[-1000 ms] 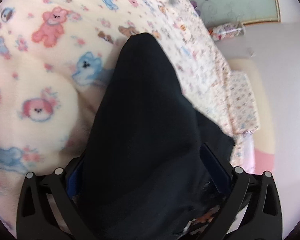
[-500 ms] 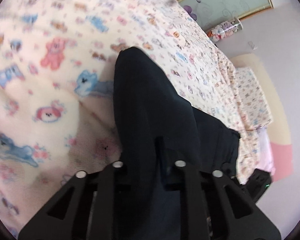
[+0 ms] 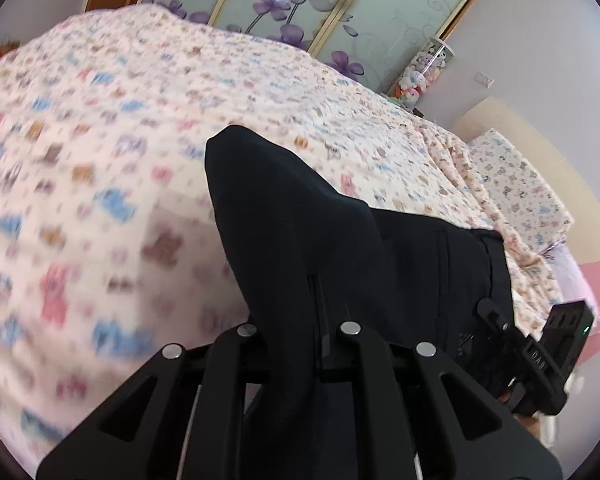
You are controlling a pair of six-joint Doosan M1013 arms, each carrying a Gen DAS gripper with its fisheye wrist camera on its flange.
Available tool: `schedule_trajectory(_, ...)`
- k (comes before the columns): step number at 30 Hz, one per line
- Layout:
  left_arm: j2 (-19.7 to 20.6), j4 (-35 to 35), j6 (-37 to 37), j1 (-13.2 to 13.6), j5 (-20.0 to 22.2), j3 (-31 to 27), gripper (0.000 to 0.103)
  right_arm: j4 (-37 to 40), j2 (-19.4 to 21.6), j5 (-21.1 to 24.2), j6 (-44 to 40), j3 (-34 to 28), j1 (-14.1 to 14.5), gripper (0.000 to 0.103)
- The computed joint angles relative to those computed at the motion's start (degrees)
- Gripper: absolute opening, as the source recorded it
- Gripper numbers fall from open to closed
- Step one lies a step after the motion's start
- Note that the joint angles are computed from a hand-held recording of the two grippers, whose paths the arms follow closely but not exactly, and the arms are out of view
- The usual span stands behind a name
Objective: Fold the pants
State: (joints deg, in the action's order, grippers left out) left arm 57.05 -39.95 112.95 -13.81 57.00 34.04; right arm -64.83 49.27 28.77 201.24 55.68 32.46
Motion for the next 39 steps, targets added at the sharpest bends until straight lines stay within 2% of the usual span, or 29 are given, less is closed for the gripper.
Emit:
schedule_trajectory(2,2.2,3.9,-1.0,-1.0,-0.1,-3.9,0.010,4.6,1.1,0.8,-4.3,-1.4,-0.8,0.031)
schedule_trajectory(4,5.2,8.2,-4.7,-1.7,2.0,-8.5,0.010,12.9,2.4,2.3,-10.1,-2.8,-1.8,0.031)
schedule_trajectory(5,6.9,10.2,-7.3,-1.9,3.1,-10.9,0.012,14.4,2.5,1.9,-10.0,-2.4,-2.2,0.031)
schedule_trajectory(7,7.7,9.5,-7.8,-1.7,2.7,-11.3,0.014,10.7,1.9,-2.0,-3.1,0.5,-2.7,0.032)
schedule_trajectory(9,6.3,9.6,-5.8,-1.9,-0.6,-7.9,0.017,10.4,2.0,-1.5,-3.2,0.4,-2.5,0.032)
schedule_trajectory(11,4.7,13.4,-5.4,-2.7,-3.8,-5.1,0.024,12.0,2.2,-0.7,-4.8,-0.1,-2.5,0.035)
schedule_trajectory(12,4.3,15.0,-6.2,-2.9,-4.6,-4.5,0.027,13.2,2.2,0.1,-5.4,-0.3,-2.4,0.039)
schedule_trajectory(13,3.9,16.0,-6.9,-3.0,-5.2,-3.8,0.031,14.3,2.2,1.8,-6.4,-0.8,-2.2,0.048)
schedule_trajectory(15,2.5,20.5,-9.7,-3.5,-7.2,-1.6,0.047,14.6,2.2,4.9,-7.2,-1.2,-1.7,0.057)
schedule_trajectory(16,1.7,23.2,-10.8,-3.8,-9.2,-0.1,0.063,14.1,2.1,6.8,-7.2,-1.3,-1.3,0.061)
schedule_trajectory(17,0.0,28.8,-12.8,-4.4,-13.6,3.1,0.071,13.7,1.8,7.7,-6.9,-1.0,-1.1,0.062)
schedule_trajectory(19,-2.2,33.3,-12.9,-4.7,-18.8,7.4,0.075,12.5,1.4,9.8,-6.4,-0.8,-0.5,0.062)
schedule_trajectory(21,-4.1,37.2,-13.1,-4.8,-22.4,10.9,0.078,10.9,1.7,14.9,-6.9,-2.0,0.4,0.062)
schedule_trajectory(22,-4.9,38.1,-13.2,-4.8,-23.8,12.2,0.078,9.4,1.7,18.1,-7.0,-2.5,1.2,0.062)
schedule_trajectory(25,-7.3,39.3,-12.9,-4.6,-27.9,16.2,0.081,6.3,1.7,23.8,-6.4,-3.2,2.4,0.062)
schedule_trajectory(28,-9.6,39.0,-11.9,-4.7,-31.6,19.9,0.083,3.1,1.5,26.1,-7.4,-3.5,3.7,0.062)
schedule_trajectory(30,-11.4,35.6,-8.5,-4.8,-34.6,22.9,0.086,2.0,1.5,25.9,-9.6,-3.9,4.3,0.062)
schedule_trajectory(33,-13.2,29.4,-2.4,-5.2,-36.4,25.9,0.090,2.6,2.2,25.0,-15.3,-6.0,5.1,0.062)
schedule_trajectory(37,-13.9,16.2,9.1,-5.5,-33.9,27.4,0.096,6.7,3.8,24.3,-22.5,-9.4,5.5,0.063)
schedule_trajectory(39,-13.2,13.1,11.1,-5.5,-31.0,26.8,0.097,11.2,4.7,25.2,-26.1,-10.9,5.2,0.067)
